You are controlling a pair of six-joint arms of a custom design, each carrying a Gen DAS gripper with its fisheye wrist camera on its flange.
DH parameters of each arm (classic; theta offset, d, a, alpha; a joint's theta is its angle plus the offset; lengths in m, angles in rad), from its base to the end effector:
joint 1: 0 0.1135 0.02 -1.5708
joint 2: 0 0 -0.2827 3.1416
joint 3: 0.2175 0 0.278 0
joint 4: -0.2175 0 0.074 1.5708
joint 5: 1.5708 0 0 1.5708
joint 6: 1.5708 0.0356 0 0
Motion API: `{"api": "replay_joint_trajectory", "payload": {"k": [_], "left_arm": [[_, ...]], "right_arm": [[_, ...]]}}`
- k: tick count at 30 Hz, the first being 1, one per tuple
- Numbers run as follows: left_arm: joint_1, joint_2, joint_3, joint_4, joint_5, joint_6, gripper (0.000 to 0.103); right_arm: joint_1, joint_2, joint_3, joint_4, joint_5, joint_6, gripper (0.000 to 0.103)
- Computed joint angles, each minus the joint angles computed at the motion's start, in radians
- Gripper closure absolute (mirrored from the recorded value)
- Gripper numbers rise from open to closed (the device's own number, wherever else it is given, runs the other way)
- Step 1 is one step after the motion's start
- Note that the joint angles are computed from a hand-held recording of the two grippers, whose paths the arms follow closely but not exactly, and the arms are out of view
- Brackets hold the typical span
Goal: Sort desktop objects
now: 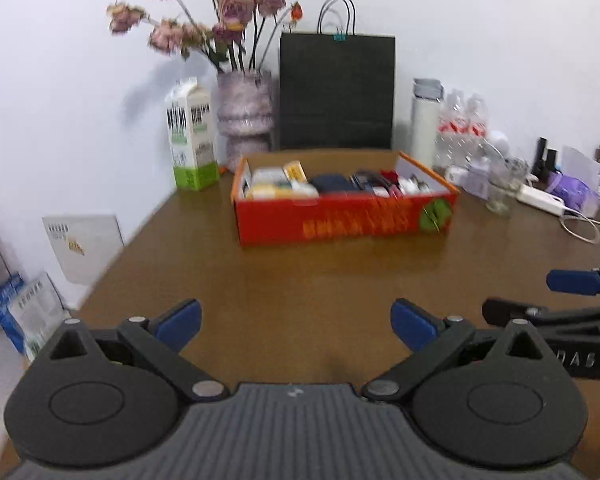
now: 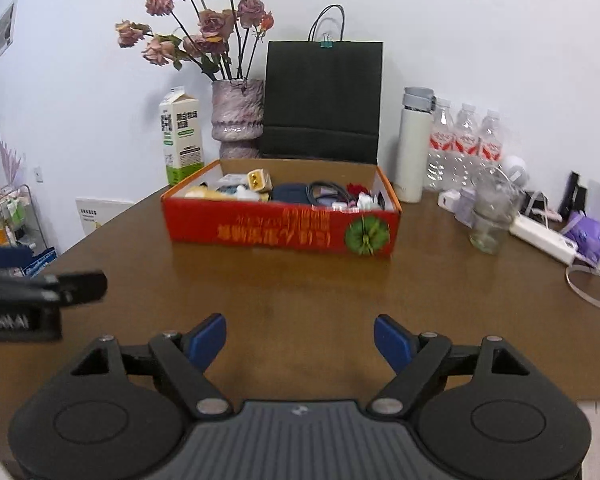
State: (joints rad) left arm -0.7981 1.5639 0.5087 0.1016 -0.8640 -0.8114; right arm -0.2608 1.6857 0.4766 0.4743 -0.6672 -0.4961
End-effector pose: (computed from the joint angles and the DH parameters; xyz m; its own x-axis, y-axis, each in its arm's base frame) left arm 0.2011 -0.1675 0.1104 -0.5064 -0.1553 -0.8482 -0.3042 0.9526 0.0072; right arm 0.2764 -0.0510 0.0933 -0.4549 -0.2656 -0.8500 -0.5203 0.8539 0.0117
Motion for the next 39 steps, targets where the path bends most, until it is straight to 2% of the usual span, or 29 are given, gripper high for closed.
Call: {"api": "replay_joint_trajectory", "payload": {"k": [3,6,10,13,15,17,20,27,34,39], "left_arm": [[-0.092,0.053,-0.020,-0.046,0.005,-0.158,0.000],[-0.149,0.106,-0.025,-0.077,0.000,-0.243,0.000],[-0.134,0.150,-0.028,-0.051,-0.011,-0.278,0.000],[-0.091,0.173,-0.038,0.019,0.004,-0.241,0.000],[-0.056,0.199,-0.043,0.095,0.000,-0.173,0.000],[-0.014,0.218,-0.025,0.114,0.015,-0.140,0.000],[0.055,0.253,-0.023,0.241,0.080,-0.018,0.000],[0.149,0.341,0.057,0.239,0.179,0.048,0.000],[0.222,0.393,0.108,0.261,0.245,0.105,0.000],[0.241,0.406,0.114,0.286,0.253,0.136,0.000]], "right_arm": [[-0.075,-0.021,-0.092,0.067,-0.046,-0.022,0.016],[-0.128,-0.018,-0.141,0.123,-0.048,-0.029,0.016],[-0.146,0.034,-0.142,0.157,-0.047,-0.027,0.016],[-0.117,0.096,-0.138,0.216,-0.016,-0.011,0.016],[-0.086,0.145,-0.127,0.257,0.002,-0.002,0.016],[-0.042,0.197,-0.107,0.303,0.037,0.024,0.016],[0.022,0.257,-0.064,0.331,0.099,0.052,0.016],[0.114,0.314,0.059,0.222,0.177,0.125,0.016],[0.160,0.370,0.135,0.203,0.232,0.160,0.015],[0.172,0.388,0.166,0.197,0.244,0.164,0.014]]}}
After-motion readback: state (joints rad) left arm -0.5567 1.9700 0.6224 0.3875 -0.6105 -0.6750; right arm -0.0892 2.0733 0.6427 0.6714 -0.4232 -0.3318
